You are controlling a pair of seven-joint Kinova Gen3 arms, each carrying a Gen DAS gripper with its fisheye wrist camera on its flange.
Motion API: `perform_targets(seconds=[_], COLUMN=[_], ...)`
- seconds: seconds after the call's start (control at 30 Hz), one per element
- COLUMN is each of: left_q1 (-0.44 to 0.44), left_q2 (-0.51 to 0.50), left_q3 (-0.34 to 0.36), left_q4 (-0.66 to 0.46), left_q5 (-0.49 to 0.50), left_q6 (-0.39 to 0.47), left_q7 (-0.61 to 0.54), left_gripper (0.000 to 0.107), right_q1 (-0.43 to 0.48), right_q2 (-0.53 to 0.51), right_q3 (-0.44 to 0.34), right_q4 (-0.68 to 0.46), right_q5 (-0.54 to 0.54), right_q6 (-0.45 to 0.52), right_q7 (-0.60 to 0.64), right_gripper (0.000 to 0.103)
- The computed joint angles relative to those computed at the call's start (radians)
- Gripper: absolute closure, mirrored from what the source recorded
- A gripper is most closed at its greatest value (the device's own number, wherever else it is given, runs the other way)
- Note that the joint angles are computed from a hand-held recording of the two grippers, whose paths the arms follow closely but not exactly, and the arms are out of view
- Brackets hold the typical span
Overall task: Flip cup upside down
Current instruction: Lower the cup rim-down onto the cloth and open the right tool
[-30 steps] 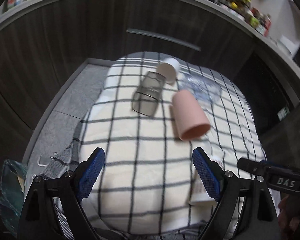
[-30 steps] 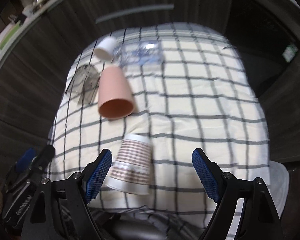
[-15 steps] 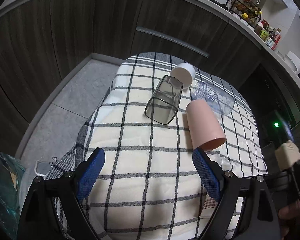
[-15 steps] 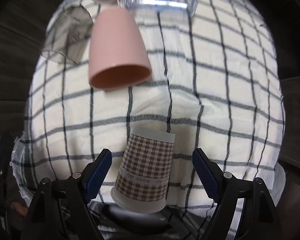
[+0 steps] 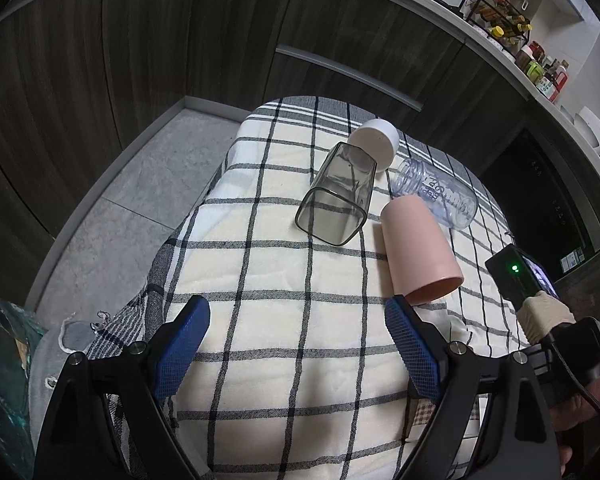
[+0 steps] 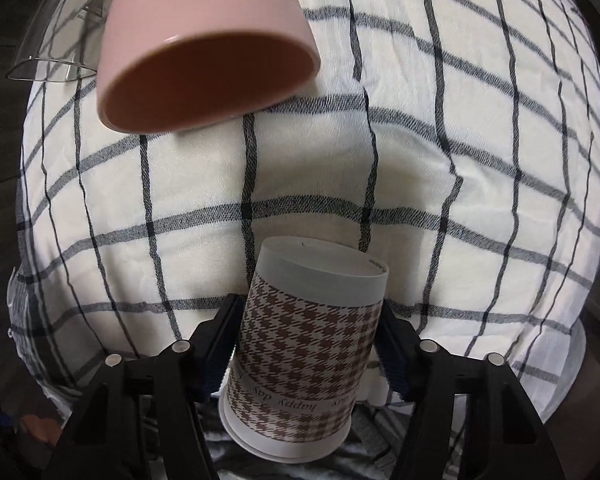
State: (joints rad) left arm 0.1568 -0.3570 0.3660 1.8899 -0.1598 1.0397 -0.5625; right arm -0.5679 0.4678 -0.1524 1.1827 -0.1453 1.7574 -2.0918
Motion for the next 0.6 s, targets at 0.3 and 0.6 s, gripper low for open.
perform_targets(seconds=[0.3,0.6], left_q1=[0.009,0.011], left_q2=[-0.018,-0.006], left_q3=[-0.004,0.033], left_q4=[0.02,0.054], left_q5=[0.014,0.031], left_q6=[-0.02,-0.035], left_q7=[0.001,0.011], left_gripper=[0.018,0.018], right_q1=[0.22,0.076], right_q2=[-0.243,-0.527], right_q3=[-0.363,-0.34], right_q4=[0.187,0.476], right_q5=[0.189,0.554], right_q6=[-0.296,-0.662], right_q7=[-0.124,-0.423], right_gripper=[0.042,0.041])
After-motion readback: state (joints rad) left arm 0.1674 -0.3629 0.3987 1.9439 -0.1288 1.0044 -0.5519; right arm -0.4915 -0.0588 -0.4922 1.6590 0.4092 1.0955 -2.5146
